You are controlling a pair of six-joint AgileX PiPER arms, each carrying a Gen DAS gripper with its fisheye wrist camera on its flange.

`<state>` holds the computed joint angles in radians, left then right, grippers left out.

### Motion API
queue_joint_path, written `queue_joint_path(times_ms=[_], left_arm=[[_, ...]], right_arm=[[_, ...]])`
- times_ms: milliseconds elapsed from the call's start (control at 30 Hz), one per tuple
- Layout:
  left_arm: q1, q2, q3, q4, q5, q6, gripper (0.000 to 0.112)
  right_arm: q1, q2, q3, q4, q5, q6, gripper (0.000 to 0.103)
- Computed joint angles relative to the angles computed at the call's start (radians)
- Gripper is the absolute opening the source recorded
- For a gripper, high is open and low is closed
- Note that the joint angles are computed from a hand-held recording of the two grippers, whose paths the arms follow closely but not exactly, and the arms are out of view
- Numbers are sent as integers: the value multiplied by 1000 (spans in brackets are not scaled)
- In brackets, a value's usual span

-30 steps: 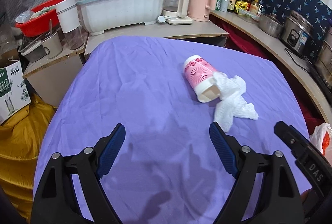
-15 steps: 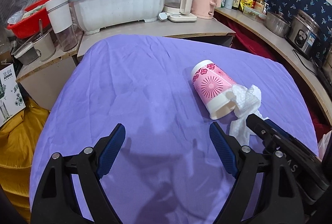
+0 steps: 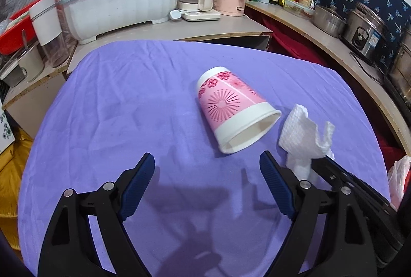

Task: Collect trash
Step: 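Grasp the white tissue with the right tool while the left tool grasps the pink paper cup rim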

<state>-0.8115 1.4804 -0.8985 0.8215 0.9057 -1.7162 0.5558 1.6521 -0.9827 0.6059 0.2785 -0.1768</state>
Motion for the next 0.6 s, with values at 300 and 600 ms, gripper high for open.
queue_joint_path(times_ms=[300, 600], left_arm=[[100, 104, -47, -14, -75, 55, 49], [36, 89, -92, -18, 19, 61, 8]], right_arm=[[-67, -49, 42, 70, 4, -81, 6], [-92, -113, 96, 106, 11, -117, 6]])
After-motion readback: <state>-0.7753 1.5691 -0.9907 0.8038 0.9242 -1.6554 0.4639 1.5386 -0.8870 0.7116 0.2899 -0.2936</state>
